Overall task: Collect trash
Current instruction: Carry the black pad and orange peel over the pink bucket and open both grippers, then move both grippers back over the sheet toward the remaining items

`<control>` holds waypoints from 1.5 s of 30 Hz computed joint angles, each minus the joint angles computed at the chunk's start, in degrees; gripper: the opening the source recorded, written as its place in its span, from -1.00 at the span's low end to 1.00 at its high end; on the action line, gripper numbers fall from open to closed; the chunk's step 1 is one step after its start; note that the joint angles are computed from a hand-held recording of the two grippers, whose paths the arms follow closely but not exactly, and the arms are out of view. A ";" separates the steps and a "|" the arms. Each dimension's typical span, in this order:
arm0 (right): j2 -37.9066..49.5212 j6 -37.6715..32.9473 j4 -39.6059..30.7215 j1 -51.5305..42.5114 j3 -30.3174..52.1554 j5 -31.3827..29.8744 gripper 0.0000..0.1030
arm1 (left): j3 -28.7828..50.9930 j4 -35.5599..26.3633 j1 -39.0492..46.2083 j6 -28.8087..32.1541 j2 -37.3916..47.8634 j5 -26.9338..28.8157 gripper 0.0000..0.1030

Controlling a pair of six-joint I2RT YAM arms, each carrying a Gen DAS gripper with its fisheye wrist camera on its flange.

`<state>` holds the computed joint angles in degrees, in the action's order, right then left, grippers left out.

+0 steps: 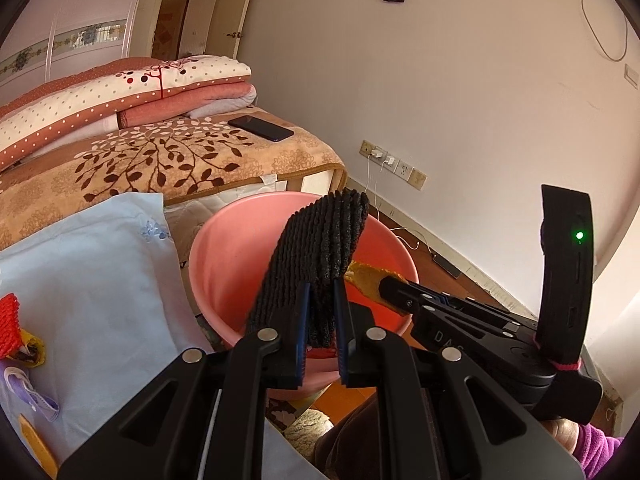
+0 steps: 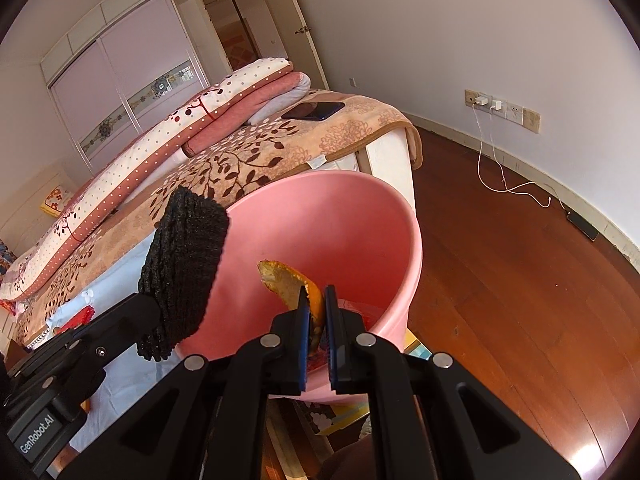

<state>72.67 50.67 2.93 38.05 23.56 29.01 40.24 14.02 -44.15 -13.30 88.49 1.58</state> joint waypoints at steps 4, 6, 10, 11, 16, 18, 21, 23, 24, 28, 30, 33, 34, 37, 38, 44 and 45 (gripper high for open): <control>0.49 -0.01 0.43 -0.10 0.01 -0.21 -0.87 | 0.23 0.48 -0.89 0.93 0.09 -0.56 -0.78; 0.61 -0.02 0.81 -0.19 -0.12 -0.28 -0.87 | 0.47 0.23 -0.77 0.64 0.51 -0.53 -0.78; 0.54 0.56 0.82 -0.37 -0.34 -0.70 -0.87 | 2.03 -2.15 0.68 -1.03 2.16 1.19 -0.71; 0.64 0.68 0.95 -0.47 -0.38 -0.85 -0.87 | 2.34 -2.64 1.06 -1.49 2.49 1.50 -0.59; -0.11 0.84 2.58 -1.01 -1.51 -1.84 -0.80 | 2.40 -3.35 2.47 -2.92 2.60 3.09 -0.26; -0.54 0.77 2.95 -1.07 -1.78 -1.99 -0.58 | 2.07 -3.36 2.56 -3.00 2.26 3.01 -0.26; -1.19 0.58 2.84 -0.36 -1.74 -0.58 -0.26 | 1.74 -3.64 2.45 -2.89 1.80 2.62 -0.26; -1.47 0.18 2.21 0.05 -1.31 -0.10 -0.26 | 1.45 -3.70 2.51 -2.98 1.40 2.64 -0.26; -1.58 0.12 1.87 0.31 -1.09 0.12 -0.26 | 1.20 -3.71 2.54 -2.98 1.05 2.63 -0.26; -2.01 0.40 0.72 1.76 -0.43 1.07 -0.26 | -0.01 -4.05 2.75 -3.16 -1.00 1.71 -0.26; -2.21 0.58 0.09 2.77 -0.06 1.63 -0.26 | -0.76 -4.47 3.12 -3.46 -2.31 1.26 -0.26; -2.31 0.99 -1.02 4.81 0.74 2.82 -0.26 | -2.09 -5.40 3.75 -3.69 -4.56 0.06 -0.26; -2.24 1.16 -1.33 5.54 1.03 3.25 -0.26 | -2.57 -5.76 3.88 -3.65 -5.37 -0.46 -0.26; -1.61 1.57 -2.21 7.65 2.21 4.31 -0.25 | -4.33 -7.10 4.53 -3.41 -8.27 -2.13 -0.26; -1.28 1.73 -2.47 8.31 2.68 4.57 -0.25 | -5.04 -7.49 4.87 -3.25 -9.30 -2.50 -0.26; 1.34 2.03 -3.52 12.27 5.82 6.08 -0.25 | -9.18 -10.31 8.11 -2.44 -15.91 -3.67 -0.26; 1.97 2.09 -3.83 13.08 6.54 6.43 -0.25 | -9.93 -10.94 8.83 -2.28 -17.32 -3.79 -0.26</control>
